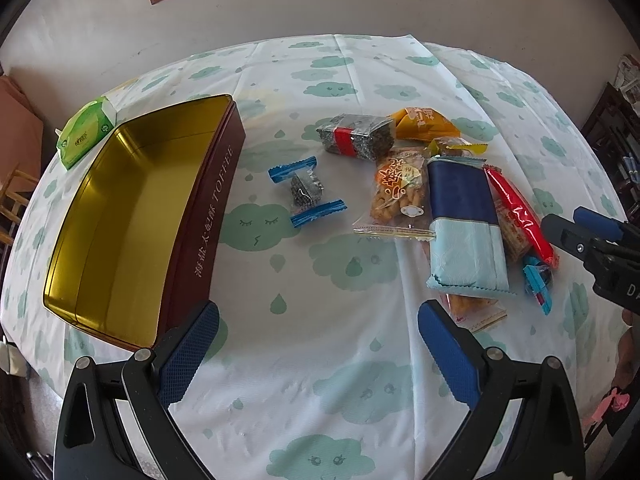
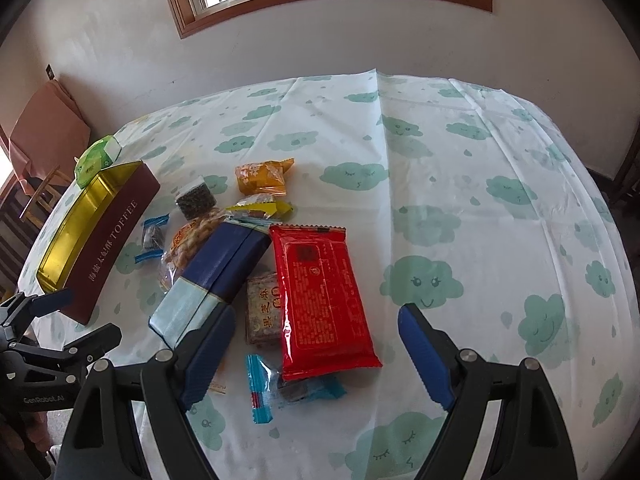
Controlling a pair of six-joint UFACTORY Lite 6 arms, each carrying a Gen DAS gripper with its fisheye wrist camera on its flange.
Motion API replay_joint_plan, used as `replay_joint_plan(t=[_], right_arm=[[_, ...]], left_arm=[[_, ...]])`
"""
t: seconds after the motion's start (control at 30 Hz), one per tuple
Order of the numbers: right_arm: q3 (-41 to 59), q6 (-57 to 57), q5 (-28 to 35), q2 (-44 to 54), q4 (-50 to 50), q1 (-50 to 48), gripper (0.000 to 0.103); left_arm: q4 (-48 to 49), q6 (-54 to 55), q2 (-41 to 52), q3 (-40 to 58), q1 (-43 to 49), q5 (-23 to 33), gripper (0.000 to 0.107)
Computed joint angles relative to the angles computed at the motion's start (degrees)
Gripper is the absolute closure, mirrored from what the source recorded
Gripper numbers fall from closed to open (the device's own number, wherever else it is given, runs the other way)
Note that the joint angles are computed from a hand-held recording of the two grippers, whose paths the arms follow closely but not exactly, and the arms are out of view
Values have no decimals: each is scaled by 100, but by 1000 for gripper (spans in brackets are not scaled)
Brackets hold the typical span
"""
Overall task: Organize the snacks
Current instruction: 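Grasp the blue-and-white tissue pack with the left tool while the right tool grasps the red snack bar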
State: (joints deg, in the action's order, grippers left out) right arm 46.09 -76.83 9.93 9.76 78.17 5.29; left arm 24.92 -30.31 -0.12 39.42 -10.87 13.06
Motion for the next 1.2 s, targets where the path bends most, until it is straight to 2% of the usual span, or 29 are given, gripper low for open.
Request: replay_joint_plan(t=[0.13,0.37,0.47,0.67,0.77,0.87,1.0,1.2], right_arm=[[467,686,185,449,-850,-111,17],[1133,1129,465,1120,-1422,-187,18],[1246,1033,510,1276,-1390,-203,19],[1515,903,797,1611,-1379,-281,30],[1571,592,999,1708,-1081,-351,33],[1680,484,1265,1852,-960,-429,36],[1709,192,1608,1912,-690,-517,52],[1328,-470,1199,1577,-142,-407,57]], left_arm=[[-146,184,64,91,-47,-30,8],[-977,1104,240,392,-167,-8,9],[-1385,1541,309,530,-257,-12,10],[-2384,2600,530,796,-403,-67,11],[-3239,3477,671,926,-385,-53,12],[-3196,3413,858,1061,-421,-30,14],[-2842,3057,1019,1167,-497,-1,14],[-2857,3025,1239,1372,-595,132,15]])
